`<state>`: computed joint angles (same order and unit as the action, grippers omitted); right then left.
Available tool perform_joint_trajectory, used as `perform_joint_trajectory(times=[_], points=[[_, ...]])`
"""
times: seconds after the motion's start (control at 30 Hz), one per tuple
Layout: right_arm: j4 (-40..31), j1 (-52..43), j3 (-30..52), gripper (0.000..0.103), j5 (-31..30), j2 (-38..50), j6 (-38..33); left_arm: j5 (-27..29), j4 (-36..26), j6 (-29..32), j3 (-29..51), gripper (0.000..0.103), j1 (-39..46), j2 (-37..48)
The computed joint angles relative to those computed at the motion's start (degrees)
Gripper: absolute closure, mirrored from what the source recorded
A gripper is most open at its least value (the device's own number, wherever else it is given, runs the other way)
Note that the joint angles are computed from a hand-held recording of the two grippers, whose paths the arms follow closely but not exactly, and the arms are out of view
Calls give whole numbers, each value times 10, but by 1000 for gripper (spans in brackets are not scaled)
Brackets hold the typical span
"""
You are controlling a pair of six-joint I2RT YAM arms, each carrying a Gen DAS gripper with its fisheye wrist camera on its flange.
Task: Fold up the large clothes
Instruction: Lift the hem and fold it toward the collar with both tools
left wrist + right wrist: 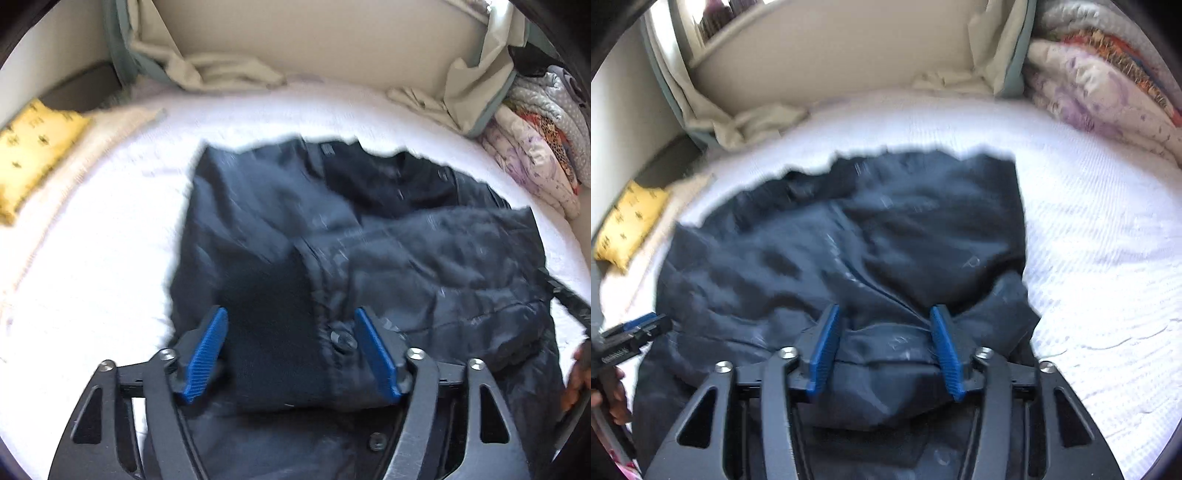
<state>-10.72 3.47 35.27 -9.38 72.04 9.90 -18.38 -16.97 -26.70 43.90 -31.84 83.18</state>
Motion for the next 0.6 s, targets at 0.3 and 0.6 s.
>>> perform_joint_trajectory(times=[0.3, 0.6], points=[[-106, -105, 27, 47, -60, -51, 7, 49, -41, 1, -29, 22, 77, -60], [-263, -289, 45, 39, -285, 12, -97, 183, -58, 37, -76, 22, 195, -101]])
